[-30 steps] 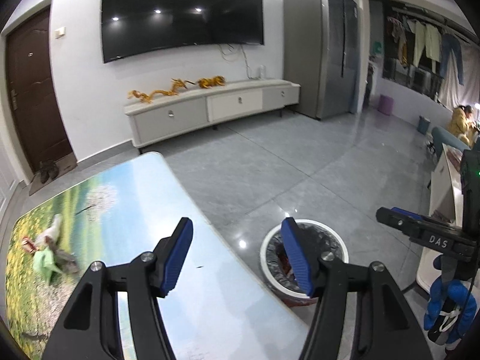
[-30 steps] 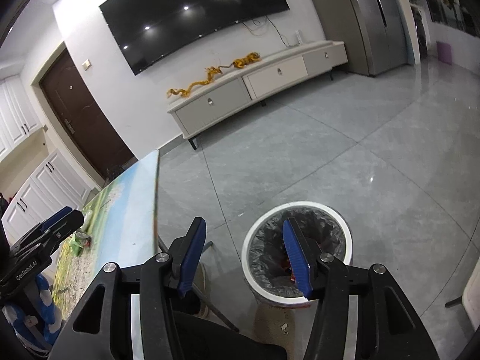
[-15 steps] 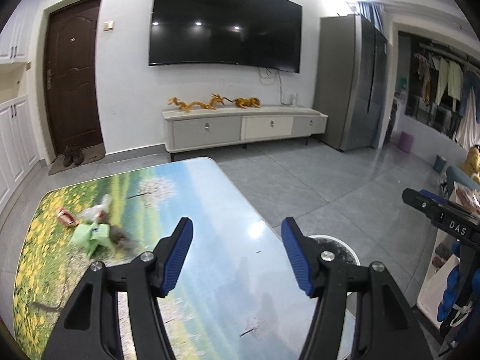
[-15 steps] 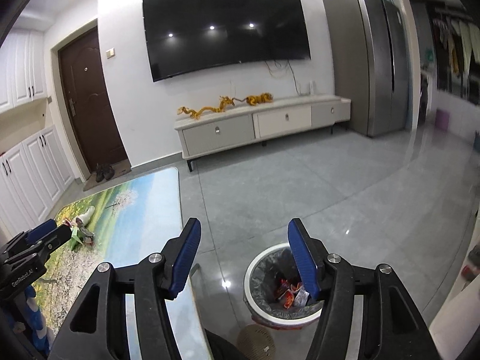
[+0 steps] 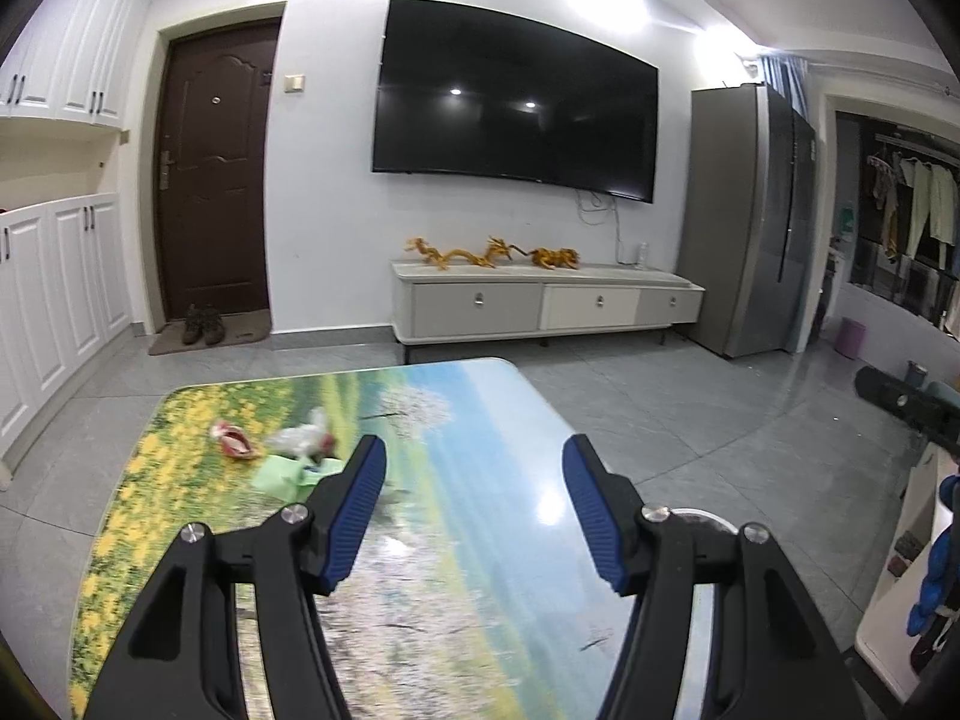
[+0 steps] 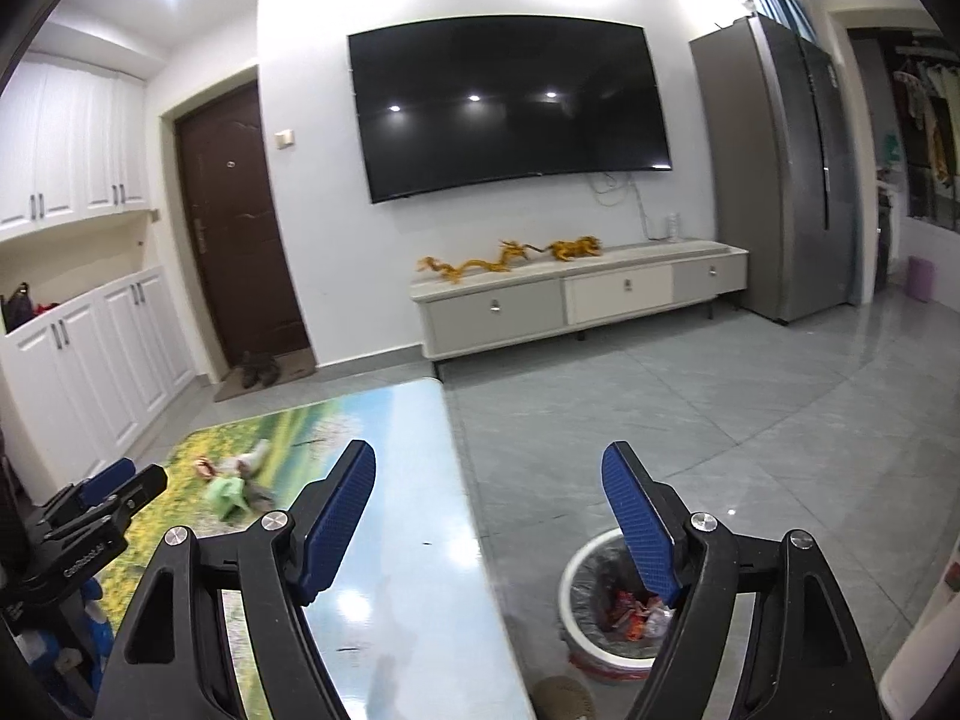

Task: Collect trash
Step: 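Move both open grippers back toward the table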

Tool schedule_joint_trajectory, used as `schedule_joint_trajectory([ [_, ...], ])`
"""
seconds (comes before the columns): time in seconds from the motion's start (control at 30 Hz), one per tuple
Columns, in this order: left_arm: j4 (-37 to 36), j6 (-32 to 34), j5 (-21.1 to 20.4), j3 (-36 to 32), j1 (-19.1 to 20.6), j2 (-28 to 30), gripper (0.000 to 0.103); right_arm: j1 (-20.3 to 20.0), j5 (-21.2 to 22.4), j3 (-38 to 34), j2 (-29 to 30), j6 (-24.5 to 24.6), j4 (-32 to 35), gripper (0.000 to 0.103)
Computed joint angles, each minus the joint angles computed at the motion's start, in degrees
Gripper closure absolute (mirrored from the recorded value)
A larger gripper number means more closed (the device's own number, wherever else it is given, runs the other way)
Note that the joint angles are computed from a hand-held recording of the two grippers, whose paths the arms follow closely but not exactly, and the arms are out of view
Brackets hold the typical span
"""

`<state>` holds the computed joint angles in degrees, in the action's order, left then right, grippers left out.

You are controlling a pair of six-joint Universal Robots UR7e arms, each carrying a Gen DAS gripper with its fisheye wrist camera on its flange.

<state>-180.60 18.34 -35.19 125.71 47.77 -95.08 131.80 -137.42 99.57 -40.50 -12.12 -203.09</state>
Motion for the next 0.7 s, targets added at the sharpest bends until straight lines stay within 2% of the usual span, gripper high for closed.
schedule_joint_trajectory([
  [0.13, 1.9, 0.4, 1.7, -1.4, 1.2, -2.9, 0.043, 0.9, 2.1, 0.1, -0.1, -0.9, -1.3, 0.013],
  [0.17, 0.6, 1.6, 2.4, -1.8, 1.7, -3.1, 0.043, 1.0, 3.1, 0.2, -0.2, -1.1, -1.6, 0.006],
  [0.2, -0.5, 2.6, 3.2, -2.3, 2.1, -3.2, 0.043, 0.9, 4.1, 0.2, -0.3, -1.4, -1.8, 0.005],
  [0.33, -3.2, 6.5, 5.6, -4.8, 4.6, -4.1, 0.043, 0.3, 8.2, -0.2, 0.0, -0.2, -0.2, 0.004],
  [0.43, -1.9, 6.9, 6.7, -6.9, 7.5, -4.6, 0.043, -1.2, 13.1, -0.3, 0.4, 0.5, 0.7, 0.004],
  [0.47, -1.7, 6.9, 6.7, -7.5, 8.5, -4.5, 0.043, -1.4, 14.4, -0.5, 0.6, 0.7, 1.3, 0.0],
  [0.6, 1.6, 5.0, 5.1, -10.1, 13.4, -4.1, 0.043, -3.2, 19.7, -2.9, 2.0, 2.8, 6.5, 0.0],
  [0.7, 5.7, 2.2, 1.5, -11.1, 16.6, -3.9, 0.043, -4.3, 22.1, -5.9, 4.0, 2.8, 11.1, 0.0],
])
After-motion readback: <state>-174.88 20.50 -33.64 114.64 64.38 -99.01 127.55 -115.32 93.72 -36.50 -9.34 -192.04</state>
